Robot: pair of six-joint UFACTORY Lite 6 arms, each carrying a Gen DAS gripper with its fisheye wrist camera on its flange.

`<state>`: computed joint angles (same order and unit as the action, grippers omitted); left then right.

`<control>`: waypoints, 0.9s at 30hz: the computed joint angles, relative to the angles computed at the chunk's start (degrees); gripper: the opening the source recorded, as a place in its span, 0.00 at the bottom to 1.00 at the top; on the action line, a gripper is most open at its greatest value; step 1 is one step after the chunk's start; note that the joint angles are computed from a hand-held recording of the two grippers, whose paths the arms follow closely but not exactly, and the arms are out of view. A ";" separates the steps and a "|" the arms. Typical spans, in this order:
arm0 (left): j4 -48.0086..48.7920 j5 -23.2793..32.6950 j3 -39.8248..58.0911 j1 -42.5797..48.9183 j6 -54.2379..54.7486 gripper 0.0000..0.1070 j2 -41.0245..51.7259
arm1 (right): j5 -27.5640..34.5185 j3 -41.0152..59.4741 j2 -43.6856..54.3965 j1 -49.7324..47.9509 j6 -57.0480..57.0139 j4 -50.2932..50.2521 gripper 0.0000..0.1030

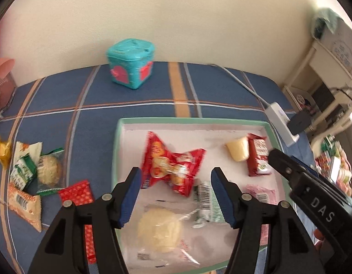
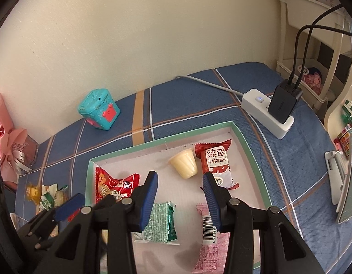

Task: Organize snacks
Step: 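Move both open tools back over the remaining snacks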

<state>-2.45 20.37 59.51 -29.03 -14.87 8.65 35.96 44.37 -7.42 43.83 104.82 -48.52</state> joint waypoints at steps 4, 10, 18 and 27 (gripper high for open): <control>3.29 0.21 -1.50 5.15 -3.90 0.60 -1.68 | -1.11 0.16 1.65 -0.51 -1.20 1.48 0.43; 4.19 0.75 -3.14 14.06 -4.26 0.61 -1.75 | -3.91 2.15 5.17 0.65 -1.83 2.12 0.47; -0.40 0.43 -5.94 21.05 3.53 0.71 -3.54 | -4.41 4.97 9.12 4.25 1.78 -0.47 0.87; -9.05 2.09 -9.01 24.98 14.55 0.89 -7.77 | -0.91 5.86 8.60 9.16 6.18 -1.01 1.00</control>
